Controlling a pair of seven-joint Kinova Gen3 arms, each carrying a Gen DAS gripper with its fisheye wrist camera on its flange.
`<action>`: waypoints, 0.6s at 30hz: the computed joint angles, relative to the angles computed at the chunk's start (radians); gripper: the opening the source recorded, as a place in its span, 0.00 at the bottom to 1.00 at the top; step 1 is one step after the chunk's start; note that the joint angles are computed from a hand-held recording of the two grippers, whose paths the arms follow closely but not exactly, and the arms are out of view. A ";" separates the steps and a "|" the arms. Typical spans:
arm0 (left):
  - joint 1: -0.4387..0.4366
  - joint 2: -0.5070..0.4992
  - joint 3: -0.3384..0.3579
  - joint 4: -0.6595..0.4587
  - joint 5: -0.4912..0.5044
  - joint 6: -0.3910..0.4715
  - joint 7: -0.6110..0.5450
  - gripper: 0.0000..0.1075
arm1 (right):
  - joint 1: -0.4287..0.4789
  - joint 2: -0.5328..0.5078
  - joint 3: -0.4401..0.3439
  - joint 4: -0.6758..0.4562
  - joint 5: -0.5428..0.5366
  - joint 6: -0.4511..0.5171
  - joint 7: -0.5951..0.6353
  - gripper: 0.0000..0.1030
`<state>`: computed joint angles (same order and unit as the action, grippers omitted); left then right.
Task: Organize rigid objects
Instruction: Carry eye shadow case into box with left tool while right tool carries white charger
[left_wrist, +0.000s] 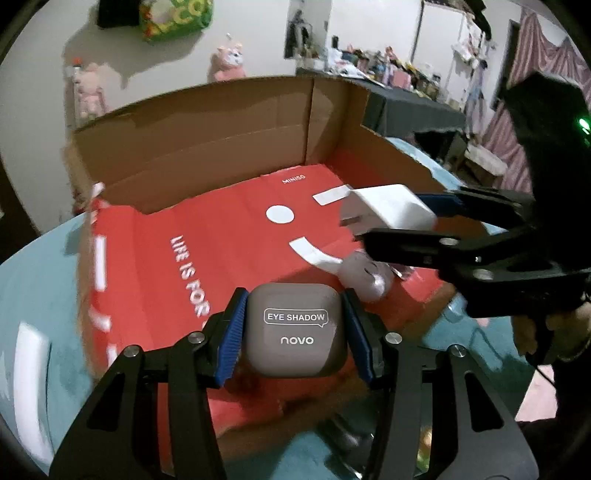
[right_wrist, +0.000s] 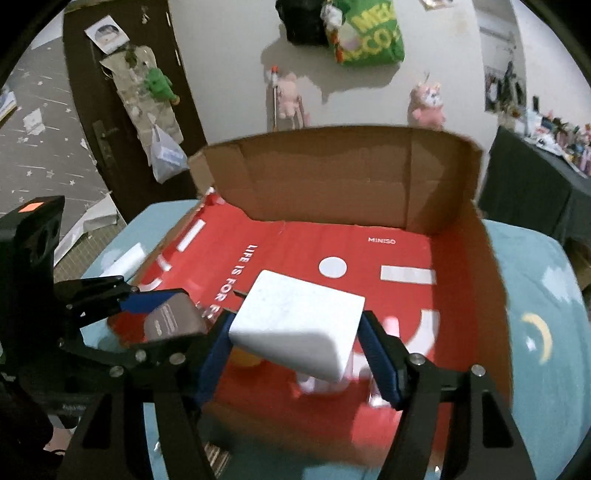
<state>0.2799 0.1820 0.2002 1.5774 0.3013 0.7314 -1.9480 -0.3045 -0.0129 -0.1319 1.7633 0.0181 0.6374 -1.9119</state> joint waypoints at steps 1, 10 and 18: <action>0.021 0.028 -0.016 -0.036 -0.026 0.021 0.018 0.45 | 0.007 0.034 0.011 -0.031 -0.022 0.022 0.030 0.68; 0.038 0.199 -0.012 -0.247 -0.112 0.176 0.067 0.45 | 0.036 0.191 0.033 -0.191 -0.085 0.173 0.139 0.68; 0.058 0.250 -0.018 -0.298 -0.144 0.218 0.088 0.45 | 0.016 0.267 0.044 -0.272 -0.050 0.253 0.128 0.68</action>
<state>0.3379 0.4319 0.1827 1.2793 0.1571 0.9498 -1.8605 -0.2887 0.2537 -0.0881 1.4914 -0.0317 0.8906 -1.7837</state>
